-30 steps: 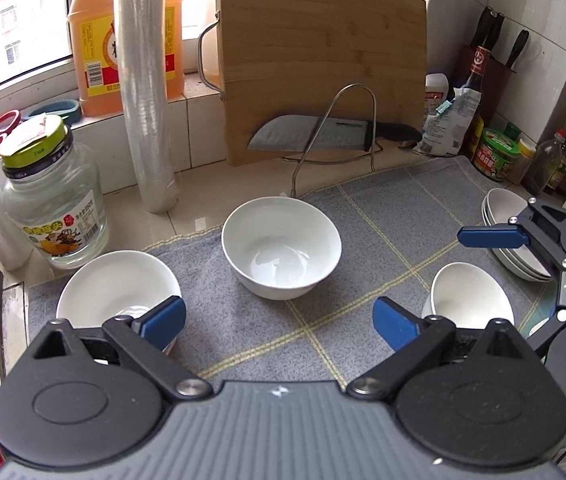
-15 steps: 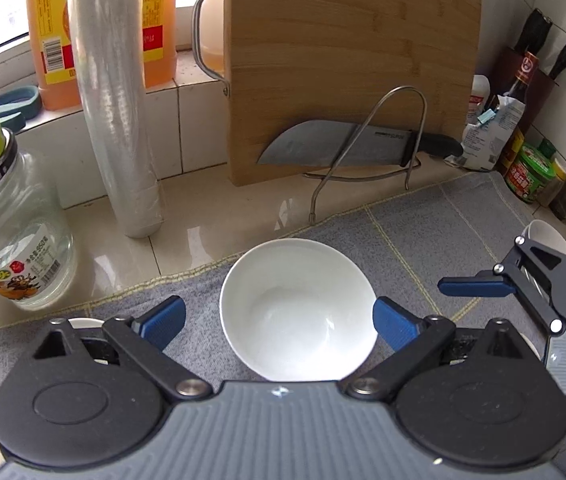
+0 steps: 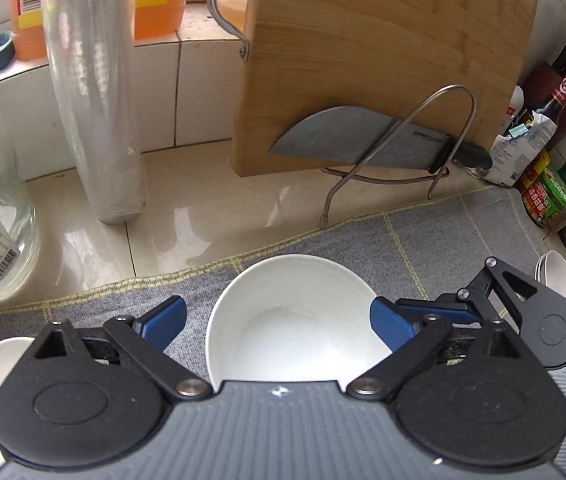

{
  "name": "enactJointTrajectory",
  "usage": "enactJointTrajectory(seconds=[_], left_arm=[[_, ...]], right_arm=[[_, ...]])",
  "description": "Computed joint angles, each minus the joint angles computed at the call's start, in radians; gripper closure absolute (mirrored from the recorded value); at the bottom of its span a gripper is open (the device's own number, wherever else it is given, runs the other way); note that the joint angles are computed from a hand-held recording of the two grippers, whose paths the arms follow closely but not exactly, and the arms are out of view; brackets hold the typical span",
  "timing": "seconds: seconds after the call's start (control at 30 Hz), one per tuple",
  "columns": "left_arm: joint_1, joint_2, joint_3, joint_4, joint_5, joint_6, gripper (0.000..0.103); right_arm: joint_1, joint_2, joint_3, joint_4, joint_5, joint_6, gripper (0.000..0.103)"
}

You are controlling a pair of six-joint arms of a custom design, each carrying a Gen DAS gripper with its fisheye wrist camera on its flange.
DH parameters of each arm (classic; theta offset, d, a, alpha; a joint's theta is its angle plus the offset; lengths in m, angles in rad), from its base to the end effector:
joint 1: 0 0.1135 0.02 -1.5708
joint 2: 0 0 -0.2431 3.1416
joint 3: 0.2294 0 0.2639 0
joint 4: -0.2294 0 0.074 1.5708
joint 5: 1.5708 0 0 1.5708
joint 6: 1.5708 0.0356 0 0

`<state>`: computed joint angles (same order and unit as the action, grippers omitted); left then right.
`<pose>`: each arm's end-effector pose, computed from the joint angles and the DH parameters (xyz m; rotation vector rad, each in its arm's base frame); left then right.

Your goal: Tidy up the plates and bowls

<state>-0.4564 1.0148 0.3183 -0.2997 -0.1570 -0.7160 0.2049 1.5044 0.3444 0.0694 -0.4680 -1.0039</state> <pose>0.1700 -0.0773 0.1095 -0.3915 2.5381 -0.2514 0.2027 0.0585 0.0506 -1.5451 1.9799 0.3118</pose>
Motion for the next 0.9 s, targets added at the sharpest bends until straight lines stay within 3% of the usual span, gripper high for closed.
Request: enactJointTrajectory(seconds=[0.23,0.63,0.9], left_arm=[[0.036,0.001,-0.021,0.040,0.055,0.016,0.019],[0.064,-0.005,-0.035,0.070,0.112,0.031,0.022],[0.034,-0.040,-0.034,0.034,0.091,0.022,0.022]], right_arm=[[0.006,0.089,0.060,0.006,-0.024,0.019,0.015],[0.000,0.077,0.045,0.013,-0.051,0.011,0.019],[-0.012,0.031,0.034,-0.036,-0.064,0.012,0.020]])
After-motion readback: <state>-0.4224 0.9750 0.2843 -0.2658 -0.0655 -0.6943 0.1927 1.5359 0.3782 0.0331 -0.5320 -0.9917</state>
